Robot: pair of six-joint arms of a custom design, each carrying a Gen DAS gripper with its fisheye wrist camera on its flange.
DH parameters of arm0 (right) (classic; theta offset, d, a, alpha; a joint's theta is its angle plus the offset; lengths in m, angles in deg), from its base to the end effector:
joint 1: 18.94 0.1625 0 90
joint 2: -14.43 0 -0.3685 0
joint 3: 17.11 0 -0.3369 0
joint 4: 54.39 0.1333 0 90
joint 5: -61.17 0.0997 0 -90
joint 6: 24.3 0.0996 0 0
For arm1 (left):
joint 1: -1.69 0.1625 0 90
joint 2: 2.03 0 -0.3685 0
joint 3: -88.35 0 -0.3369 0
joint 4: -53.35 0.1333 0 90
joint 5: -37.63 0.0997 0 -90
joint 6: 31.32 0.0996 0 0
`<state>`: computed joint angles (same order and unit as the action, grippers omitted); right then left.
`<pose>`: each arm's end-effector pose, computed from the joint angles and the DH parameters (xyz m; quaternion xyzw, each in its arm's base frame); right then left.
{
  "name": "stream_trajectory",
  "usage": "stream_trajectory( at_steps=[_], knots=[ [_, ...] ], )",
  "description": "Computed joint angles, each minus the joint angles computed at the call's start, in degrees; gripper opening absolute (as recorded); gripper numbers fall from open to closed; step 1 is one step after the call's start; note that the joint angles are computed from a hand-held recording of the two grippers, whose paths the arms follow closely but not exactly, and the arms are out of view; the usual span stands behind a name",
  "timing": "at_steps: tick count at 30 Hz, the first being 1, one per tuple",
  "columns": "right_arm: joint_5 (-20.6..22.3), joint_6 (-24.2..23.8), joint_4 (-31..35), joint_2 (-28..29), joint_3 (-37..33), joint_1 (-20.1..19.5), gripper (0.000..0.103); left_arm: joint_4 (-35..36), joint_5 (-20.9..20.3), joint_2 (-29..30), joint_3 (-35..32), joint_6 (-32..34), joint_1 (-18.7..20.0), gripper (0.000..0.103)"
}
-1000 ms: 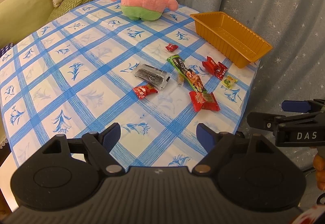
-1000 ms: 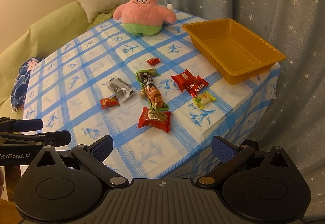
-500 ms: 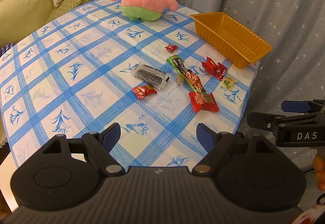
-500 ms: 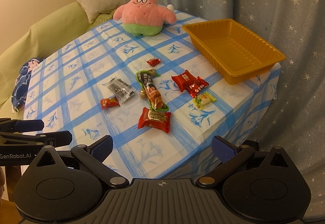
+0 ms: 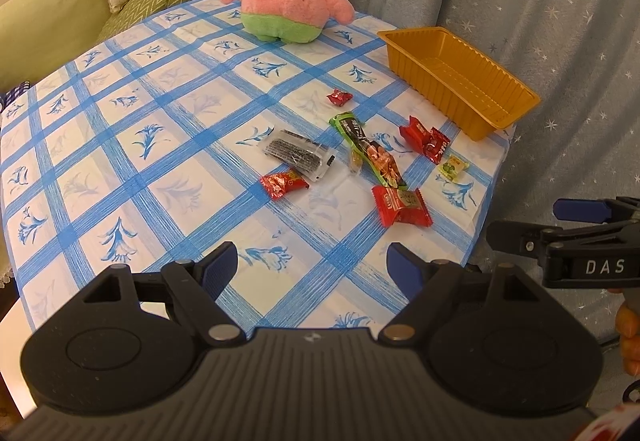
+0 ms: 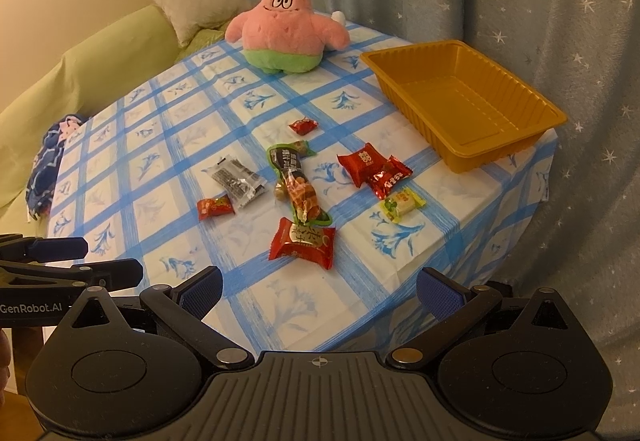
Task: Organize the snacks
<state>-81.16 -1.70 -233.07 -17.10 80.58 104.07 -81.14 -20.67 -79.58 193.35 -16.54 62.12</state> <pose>0.3538 -0.4447 0.0290 -0.0059 -0.8844 0.3567 0.3008 -0.0846 -0.5252 0.3152 0.3216 0.8963 -0.1761 0.2495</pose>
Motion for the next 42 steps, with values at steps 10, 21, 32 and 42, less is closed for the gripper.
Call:
stream_trajectory(
  at_steps=[10,21,32,42],
  knots=[
    [2.94,-9.81,-13.12,-0.42,3.57,-3.48,0.103,-3.83,2.01,2.31,-0.11,-1.71,0.47,0.08],
    [8.41,-23.19,-29.68,1.55,8.17,-10.95,0.087,-10.74,2.73,5.42,-0.02,-0.61,2.26,0.08],
    [15.05,-33.04,-34.36,1.89,8.75,-17.07,0.065,-13.66,3.02,9.47,-0.42,-1.39,2.27,0.08],
    [18.16,-35.53,-30.68,1.87,6.95,-21.5,0.051,-14.61,5.07,13.02,-1.55,-3.98,1.84,0.079]
  ],
)
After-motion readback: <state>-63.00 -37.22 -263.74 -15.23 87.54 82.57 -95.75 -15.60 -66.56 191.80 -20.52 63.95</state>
